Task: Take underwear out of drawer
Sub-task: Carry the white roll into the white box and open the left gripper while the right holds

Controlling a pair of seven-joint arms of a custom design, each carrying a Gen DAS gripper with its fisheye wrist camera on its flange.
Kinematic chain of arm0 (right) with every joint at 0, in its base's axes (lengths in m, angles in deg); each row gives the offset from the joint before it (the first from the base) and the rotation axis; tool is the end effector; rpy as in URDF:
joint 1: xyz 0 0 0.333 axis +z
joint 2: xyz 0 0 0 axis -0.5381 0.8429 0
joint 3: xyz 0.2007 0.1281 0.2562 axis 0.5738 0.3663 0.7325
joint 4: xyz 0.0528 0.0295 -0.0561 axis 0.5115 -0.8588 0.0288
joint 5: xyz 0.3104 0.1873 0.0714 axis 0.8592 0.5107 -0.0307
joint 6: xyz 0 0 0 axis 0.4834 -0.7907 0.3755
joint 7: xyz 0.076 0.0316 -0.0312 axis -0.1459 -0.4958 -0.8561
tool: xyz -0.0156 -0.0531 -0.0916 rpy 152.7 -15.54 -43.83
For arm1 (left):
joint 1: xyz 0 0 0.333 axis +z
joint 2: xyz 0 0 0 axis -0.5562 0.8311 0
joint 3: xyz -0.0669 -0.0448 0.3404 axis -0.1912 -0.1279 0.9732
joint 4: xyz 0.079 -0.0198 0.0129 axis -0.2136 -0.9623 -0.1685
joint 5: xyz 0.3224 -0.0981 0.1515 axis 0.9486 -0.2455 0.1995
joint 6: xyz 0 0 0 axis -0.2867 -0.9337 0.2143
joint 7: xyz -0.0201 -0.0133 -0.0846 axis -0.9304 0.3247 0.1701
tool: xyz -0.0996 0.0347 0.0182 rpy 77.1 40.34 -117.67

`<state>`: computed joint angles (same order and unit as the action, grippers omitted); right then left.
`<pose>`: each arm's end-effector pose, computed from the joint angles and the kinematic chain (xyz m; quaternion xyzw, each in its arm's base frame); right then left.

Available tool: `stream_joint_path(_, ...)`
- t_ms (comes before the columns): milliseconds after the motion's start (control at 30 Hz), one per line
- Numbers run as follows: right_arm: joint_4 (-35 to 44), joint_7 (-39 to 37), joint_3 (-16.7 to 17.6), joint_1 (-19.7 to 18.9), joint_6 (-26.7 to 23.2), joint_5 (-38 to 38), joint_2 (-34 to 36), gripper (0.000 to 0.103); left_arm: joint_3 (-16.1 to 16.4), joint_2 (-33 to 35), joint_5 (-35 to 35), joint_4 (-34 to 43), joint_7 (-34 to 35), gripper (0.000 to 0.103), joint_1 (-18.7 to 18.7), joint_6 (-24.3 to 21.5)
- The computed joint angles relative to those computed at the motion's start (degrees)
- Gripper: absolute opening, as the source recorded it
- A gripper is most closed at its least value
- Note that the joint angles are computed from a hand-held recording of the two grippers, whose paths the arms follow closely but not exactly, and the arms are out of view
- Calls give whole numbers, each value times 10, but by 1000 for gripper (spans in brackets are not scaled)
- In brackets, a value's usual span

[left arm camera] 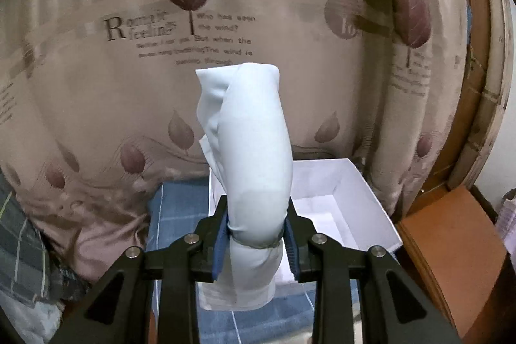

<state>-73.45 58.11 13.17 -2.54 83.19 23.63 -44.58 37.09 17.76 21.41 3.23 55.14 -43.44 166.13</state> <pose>0.4212 0.3621 0.5278 -0.6537 0.7049 0.0010 0.2751 0.5719 -0.1974 0.7788 -0.5062 0.7249 -0.3867 0.2622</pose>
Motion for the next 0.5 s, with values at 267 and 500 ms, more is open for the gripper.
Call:
stream_joint_path(267, -10, -13, -2, -1, 13, 22, -6, 53, 11, 91, 47, 74, -30, 30, -25, -63)
stream_joint_path(500, -10, -25, -2, 1, 15, 34, -4, 53, 24, 115, 63, 71, -58, 30, -30, -101)
